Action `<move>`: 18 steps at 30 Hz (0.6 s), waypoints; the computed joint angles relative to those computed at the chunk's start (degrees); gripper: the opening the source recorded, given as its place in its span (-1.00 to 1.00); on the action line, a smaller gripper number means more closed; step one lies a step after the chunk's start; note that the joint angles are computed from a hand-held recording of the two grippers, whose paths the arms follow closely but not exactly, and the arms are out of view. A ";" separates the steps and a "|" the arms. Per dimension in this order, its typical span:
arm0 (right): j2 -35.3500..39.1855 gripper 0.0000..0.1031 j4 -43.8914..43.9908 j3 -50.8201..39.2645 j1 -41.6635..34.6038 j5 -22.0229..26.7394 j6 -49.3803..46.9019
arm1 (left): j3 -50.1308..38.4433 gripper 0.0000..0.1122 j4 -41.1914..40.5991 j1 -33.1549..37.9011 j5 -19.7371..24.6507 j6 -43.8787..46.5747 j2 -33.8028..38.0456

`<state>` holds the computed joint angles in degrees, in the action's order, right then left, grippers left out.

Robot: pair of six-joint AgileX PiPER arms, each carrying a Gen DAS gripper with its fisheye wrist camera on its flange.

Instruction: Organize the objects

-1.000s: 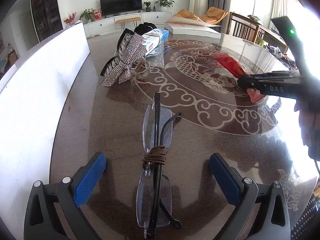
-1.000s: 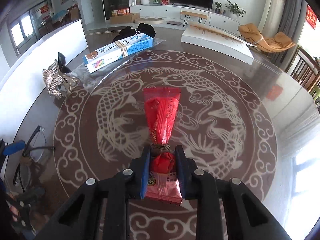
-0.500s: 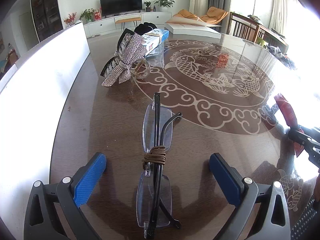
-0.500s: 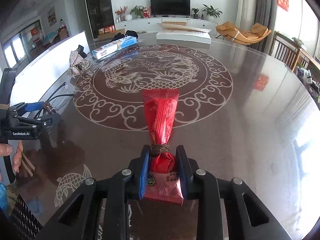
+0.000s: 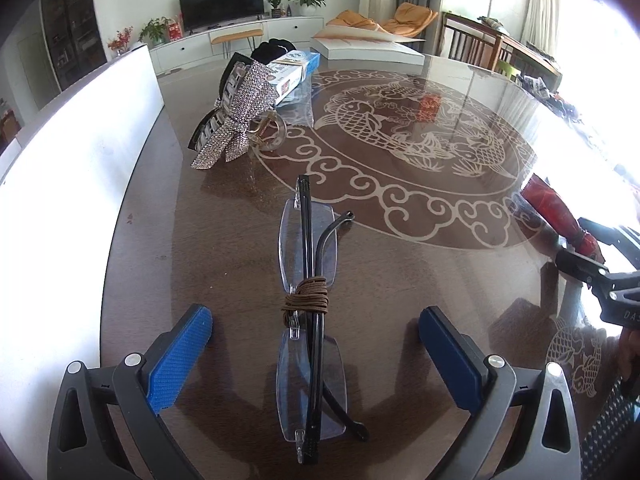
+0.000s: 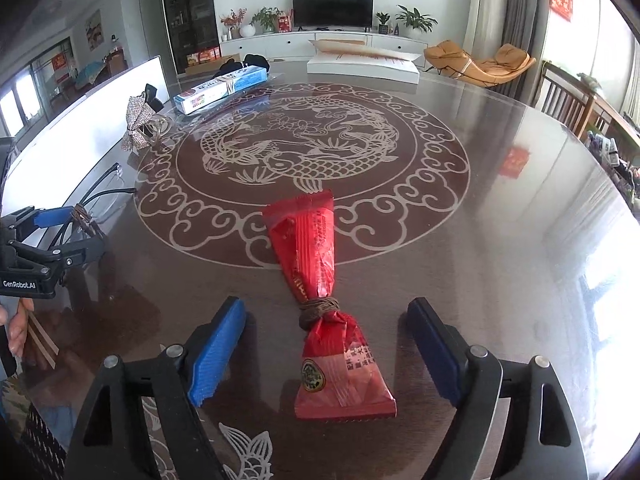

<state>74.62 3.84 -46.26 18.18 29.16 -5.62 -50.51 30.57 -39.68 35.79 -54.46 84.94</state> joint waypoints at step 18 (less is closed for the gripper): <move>5.28 0.65 7.81 -8.83 -4.16 11.82 -8.81 | 3.96 -0.84 1.99 0.47 -1.86 -5.20 -6.68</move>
<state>79.90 11.65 -55.09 14.01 40.99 -14.43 -46.55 32.56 -39.22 33.93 -59.66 78.26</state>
